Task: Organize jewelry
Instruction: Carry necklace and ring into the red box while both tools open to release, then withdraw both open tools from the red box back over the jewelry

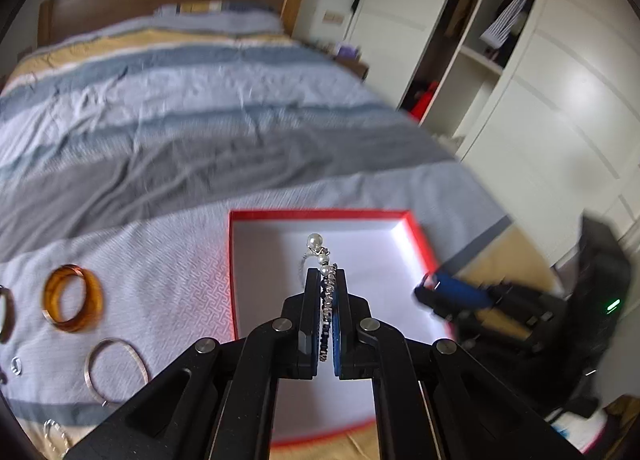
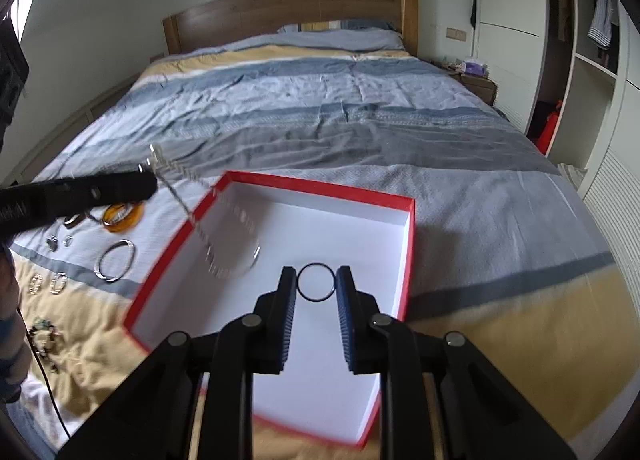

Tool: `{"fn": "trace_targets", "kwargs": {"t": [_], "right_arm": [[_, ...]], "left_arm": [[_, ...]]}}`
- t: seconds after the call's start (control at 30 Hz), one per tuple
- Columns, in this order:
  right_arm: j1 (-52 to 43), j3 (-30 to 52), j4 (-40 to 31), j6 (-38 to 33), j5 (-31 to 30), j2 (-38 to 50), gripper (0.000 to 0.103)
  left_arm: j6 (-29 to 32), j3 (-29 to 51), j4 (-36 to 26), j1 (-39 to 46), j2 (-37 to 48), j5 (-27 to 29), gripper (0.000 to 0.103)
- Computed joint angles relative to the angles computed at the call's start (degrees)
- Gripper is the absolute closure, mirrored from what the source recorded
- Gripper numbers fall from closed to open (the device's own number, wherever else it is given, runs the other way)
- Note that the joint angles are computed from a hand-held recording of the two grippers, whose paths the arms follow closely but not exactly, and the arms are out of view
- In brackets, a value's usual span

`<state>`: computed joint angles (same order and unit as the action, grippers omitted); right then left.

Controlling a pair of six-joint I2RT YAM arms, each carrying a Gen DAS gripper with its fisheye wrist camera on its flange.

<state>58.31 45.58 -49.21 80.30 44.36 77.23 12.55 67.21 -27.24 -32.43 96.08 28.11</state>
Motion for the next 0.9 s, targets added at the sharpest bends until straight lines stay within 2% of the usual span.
{"fn": "trace_targets", "kwargs": {"t": [0.07, 0.17, 0.23, 0.37, 0.5, 0.57, 0.6, 0.67, 0.73, 0.83, 0.9], "right_arm": [[-7.10, -3.40, 7.49, -11.26, -3.57, -2.36, 0.084], [-15.11, -6.27, 15.24, -22.44, -9.10, -3.12, 0.084], [-19.87, -7.33, 19.05, -28.32, -13.14, -2.23, 0.084], [-23.77, -7.29, 22.41, -33.92, -16.66, 1.92, 0.084], [-23.71, -7.26, 22.26, -34.64, -16.37, 3.45, 0.083], [-23.32, -6.75, 21.03, -34.23, -15.86, 3.65, 0.082], [-23.09, -6.49, 20.11, -33.69, -15.45, 3.51, 0.079], [-22.25, -6.43, 18.69, -32.37, -14.85, 2.28, 0.075], [-21.23, -5.65, 15.78, -30.76, -13.50, 1.36, 0.067], [-19.28, -4.62, 10.89, -27.40, -11.95, -1.41, 0.065], [-16.17, -2.73, 5.04, -23.12, -10.34, -3.25, 0.065]], "left_arm": [[0.07, 2.04, 1.49, -1.21, 4.78, -2.46, 0.099], [-0.03, 5.63, 2.05, -2.27, 10.52, -4.65, 0.099], [0.33, 7.82, 1.76, -2.43, 13.47, -5.38, 0.098], [-0.29, 9.74, 1.63, -2.94, 17.31, -6.69, 0.098], [-0.26, 8.20, 3.43, -2.99, 17.87, -7.81, 0.098], [-0.14, 8.08, 3.30, -3.13, 17.81, -7.92, 0.094], [-0.13, 7.99, 3.07, -3.11, 17.63, -7.67, 0.091], [0.09, 7.10, 3.08, -2.85, 16.47, -7.11, 0.075], [-0.07, 6.25, 3.11, -2.53, 15.01, -6.92, 0.064], [0.14, 4.62, 1.90, -1.51, 11.29, -6.40, 0.064], [1.04, 3.51, 0.42, -0.58, 8.04, -6.01, 0.063]]}}
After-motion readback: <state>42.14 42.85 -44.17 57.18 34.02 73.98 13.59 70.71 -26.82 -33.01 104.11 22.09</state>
